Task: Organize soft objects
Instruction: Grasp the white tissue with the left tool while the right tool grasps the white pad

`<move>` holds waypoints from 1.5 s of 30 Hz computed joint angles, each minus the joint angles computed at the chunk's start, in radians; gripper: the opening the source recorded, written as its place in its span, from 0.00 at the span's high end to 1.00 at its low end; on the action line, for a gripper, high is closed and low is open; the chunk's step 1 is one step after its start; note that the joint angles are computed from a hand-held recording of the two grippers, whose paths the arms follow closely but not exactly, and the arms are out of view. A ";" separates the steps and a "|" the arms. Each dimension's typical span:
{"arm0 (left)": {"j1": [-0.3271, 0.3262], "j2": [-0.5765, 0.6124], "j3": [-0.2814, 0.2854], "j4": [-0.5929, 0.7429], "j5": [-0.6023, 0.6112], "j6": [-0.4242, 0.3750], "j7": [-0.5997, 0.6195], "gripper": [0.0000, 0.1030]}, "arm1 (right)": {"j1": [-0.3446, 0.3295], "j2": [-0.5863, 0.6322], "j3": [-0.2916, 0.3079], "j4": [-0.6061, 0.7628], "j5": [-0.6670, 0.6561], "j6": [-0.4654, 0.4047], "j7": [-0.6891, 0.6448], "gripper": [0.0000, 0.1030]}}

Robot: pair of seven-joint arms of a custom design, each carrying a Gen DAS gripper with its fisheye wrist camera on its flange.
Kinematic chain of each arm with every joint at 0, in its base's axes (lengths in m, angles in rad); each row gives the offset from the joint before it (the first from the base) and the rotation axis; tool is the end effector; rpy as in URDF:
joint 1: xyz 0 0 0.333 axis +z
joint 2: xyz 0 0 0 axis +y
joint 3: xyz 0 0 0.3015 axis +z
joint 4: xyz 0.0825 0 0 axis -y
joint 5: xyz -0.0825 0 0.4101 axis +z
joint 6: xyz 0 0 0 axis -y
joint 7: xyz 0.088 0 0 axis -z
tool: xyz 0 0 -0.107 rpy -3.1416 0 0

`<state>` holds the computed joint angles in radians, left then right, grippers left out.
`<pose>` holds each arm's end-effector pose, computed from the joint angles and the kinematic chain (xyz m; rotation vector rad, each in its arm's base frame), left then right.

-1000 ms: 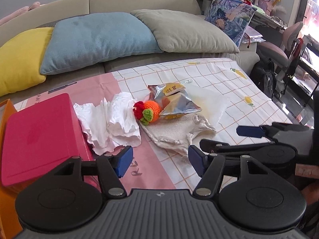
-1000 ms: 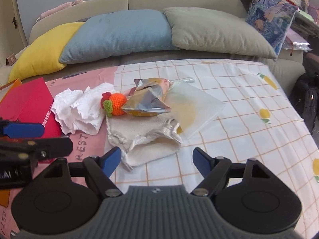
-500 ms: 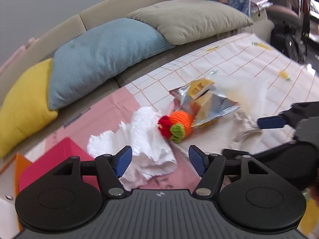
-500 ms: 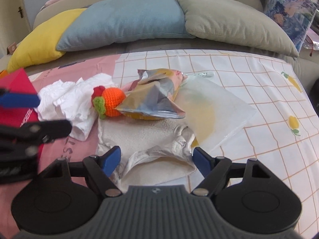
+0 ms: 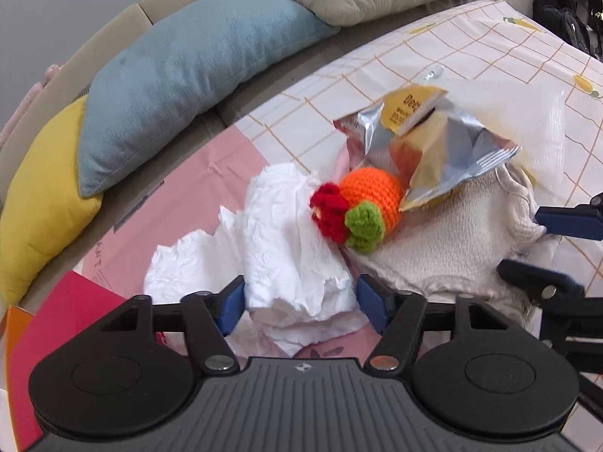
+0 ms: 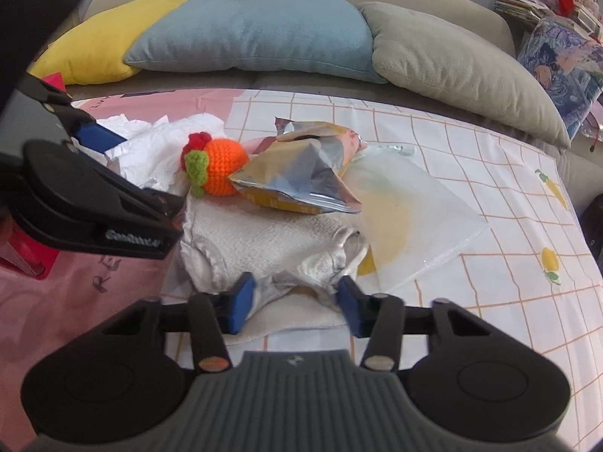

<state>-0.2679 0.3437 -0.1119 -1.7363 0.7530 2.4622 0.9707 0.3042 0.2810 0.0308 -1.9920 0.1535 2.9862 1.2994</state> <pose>0.6513 -0.2534 0.3958 -1.5169 1.9957 -0.2545 0.6322 0.2075 0.3739 -2.1312 1.3238 -0.5568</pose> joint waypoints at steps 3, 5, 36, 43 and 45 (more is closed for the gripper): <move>0.025 -0.010 -0.015 -0.015 -0.066 0.029 0.034 0.68 | 0.005 -0.011 -0.004 -0.013 -0.015 0.010 -0.013 0.82; 0.019 -0.019 -0.010 -0.021 -0.054 0.029 0.033 0.81 | -0.002 -0.026 0.006 -0.027 -0.005 0.017 -0.028 0.92; 0.007 -0.792 -0.049 -0.725 -0.509 0.199 -0.019 0.92 | 0.117 -0.623 0.000 -0.429 0.556 -0.031 -0.219 1.00; -0.011 -0.890 -0.057 -0.829 -0.587 0.041 0.045 0.92 | 0.064 -0.654 0.035 -0.460 0.387 -0.337 -0.030 1.00; -0.006 -0.904 -0.059 -0.852 -0.597 0.028 0.042 0.92 | 0.051 -0.645 0.051 -0.455 0.337 -0.399 0.017 1.00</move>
<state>-0.2741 -0.5602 -0.1707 -2.5885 0.1560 2.4907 1.0127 0.3549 -0.3643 0.0815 -2.4471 0.4909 2.5867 1.3163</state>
